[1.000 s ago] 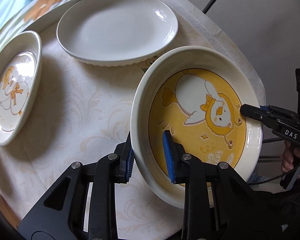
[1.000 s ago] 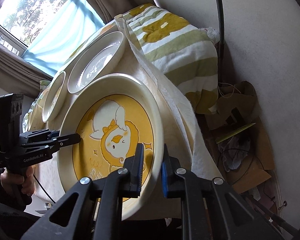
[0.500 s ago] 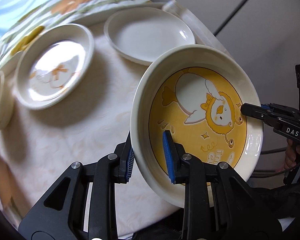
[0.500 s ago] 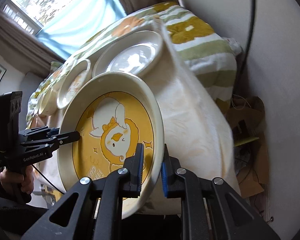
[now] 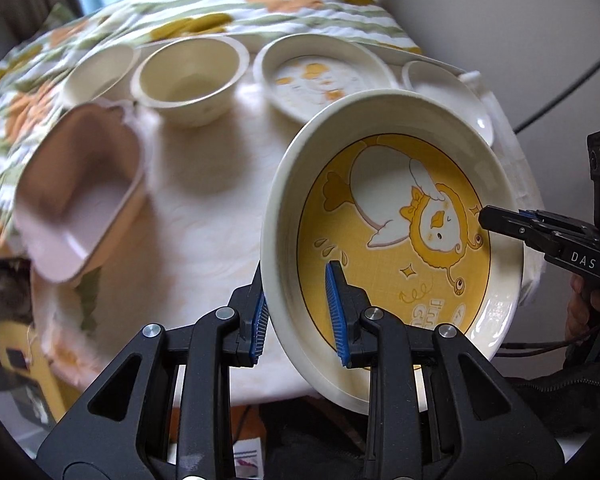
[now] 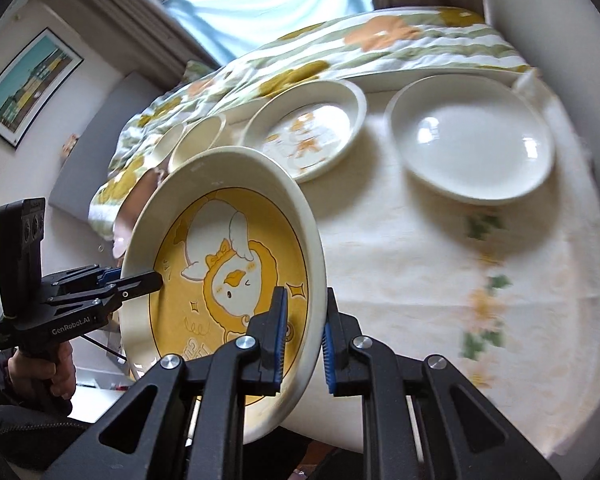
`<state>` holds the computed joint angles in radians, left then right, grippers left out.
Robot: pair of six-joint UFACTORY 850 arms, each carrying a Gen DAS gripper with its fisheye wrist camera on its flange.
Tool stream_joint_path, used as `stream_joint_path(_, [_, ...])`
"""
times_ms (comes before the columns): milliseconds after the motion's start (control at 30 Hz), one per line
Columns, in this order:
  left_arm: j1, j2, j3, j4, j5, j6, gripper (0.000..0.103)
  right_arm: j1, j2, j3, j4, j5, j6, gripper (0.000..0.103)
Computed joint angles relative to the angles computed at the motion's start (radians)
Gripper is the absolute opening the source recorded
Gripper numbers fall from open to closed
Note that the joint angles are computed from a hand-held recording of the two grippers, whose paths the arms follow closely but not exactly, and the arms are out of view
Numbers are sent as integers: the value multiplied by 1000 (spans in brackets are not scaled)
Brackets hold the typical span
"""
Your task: Organize plates and bowls
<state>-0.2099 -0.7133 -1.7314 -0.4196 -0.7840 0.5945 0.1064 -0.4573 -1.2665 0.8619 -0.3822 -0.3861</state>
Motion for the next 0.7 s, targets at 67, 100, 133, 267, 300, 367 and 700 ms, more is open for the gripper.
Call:
stream_joint_path(67, [35,-3,7,1,-3,12,24,34,-39,-40,-2,-9,17,14])
stream_joint_path(100, [50,-10,2,4,-9,12,24,49,-55,-57,-11,-12,35,14])
stream_joint_path(133, [65,-18,-2,8,-15,12,24,67,-78,-81,-24,-16,56,14])
stream_joint_path(267, [105,-80,-60,7,-54,28,24,114,-159,-169,-125,-33,194,14])
stream_joint_path(300, [114,-97,-75,7,-66,34,24,115,-170,-185,-144,-42,218,14])
stream_joint_path(367, [123,-128,-104,7,-83,44,24,126,-207,-227,-203,-57,291,14])
stream_joint_path(700, [145,-205,-178,3,-90,111,24,146,-282,-304,-318,-59,425,14])
